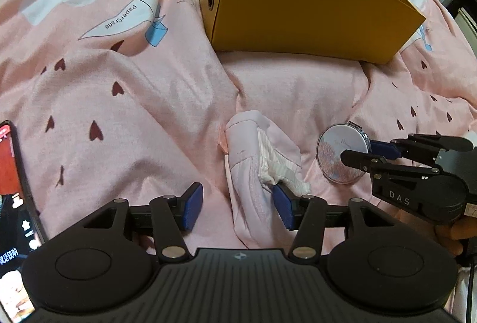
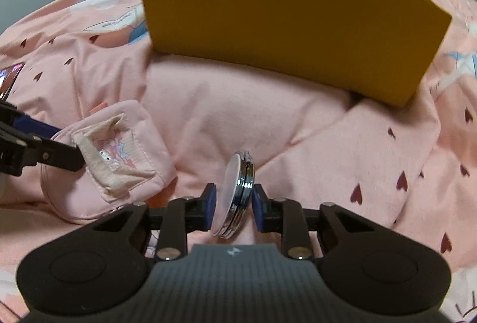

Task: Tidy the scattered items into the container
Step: 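Grasp the pink pouch with the left tool while the right tool grasps the compact mirror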

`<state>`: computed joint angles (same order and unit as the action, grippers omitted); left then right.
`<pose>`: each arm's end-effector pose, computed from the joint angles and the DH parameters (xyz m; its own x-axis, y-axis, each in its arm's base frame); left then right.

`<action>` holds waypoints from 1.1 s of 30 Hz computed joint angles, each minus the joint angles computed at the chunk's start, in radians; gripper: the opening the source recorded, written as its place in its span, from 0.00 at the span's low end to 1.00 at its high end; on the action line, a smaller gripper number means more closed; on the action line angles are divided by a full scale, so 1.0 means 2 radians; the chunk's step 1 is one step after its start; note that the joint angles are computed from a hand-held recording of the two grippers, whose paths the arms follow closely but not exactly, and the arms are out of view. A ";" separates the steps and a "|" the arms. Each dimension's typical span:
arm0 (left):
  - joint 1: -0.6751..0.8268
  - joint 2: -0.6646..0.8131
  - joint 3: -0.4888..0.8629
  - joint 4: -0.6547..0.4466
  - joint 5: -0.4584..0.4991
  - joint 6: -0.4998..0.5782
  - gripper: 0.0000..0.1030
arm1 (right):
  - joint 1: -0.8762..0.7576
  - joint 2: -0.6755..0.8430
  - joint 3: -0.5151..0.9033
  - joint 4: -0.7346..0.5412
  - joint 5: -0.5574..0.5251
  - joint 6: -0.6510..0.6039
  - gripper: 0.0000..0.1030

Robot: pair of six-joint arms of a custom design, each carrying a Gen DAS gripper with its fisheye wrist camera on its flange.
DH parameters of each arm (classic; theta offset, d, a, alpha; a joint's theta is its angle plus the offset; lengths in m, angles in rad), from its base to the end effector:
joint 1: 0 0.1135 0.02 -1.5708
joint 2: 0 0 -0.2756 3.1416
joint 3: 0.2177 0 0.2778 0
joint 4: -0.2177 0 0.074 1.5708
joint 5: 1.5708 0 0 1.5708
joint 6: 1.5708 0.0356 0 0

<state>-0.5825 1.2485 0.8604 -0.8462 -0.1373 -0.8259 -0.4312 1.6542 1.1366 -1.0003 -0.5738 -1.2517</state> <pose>0.2052 -0.1294 0.2247 -0.9072 -0.2744 -0.3188 -0.2357 0.9594 -0.1552 0.2932 -0.1136 0.2023 -0.5932 -0.6049 -0.5313 -0.7594 0.6394 0.1198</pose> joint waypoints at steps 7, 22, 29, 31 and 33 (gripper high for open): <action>0.018 0.009 -0.007 0.038 0.035 -0.007 0.63 | -0.004 0.007 0.004 -0.006 -0.007 0.005 0.25; 0.005 0.042 -0.011 0.096 0.058 -0.021 0.46 | -0.005 0.020 0.014 -0.022 -0.011 0.004 0.21; -0.006 0.042 -0.005 0.090 0.043 -0.014 0.39 | -0.010 0.027 0.022 -0.034 -0.016 -0.004 0.18; -0.012 0.045 0.000 0.085 0.037 -0.011 0.38 | -0.012 0.028 0.024 -0.039 -0.018 -0.007 0.17; -0.016 0.044 0.003 0.082 0.032 -0.009 0.36 | -0.013 0.027 0.025 -0.041 -0.020 -0.011 0.17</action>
<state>-0.6153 1.3372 0.8665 -0.6816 -0.0729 -0.8435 -0.4575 1.7077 1.1860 -1.0829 -0.6143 -1.2738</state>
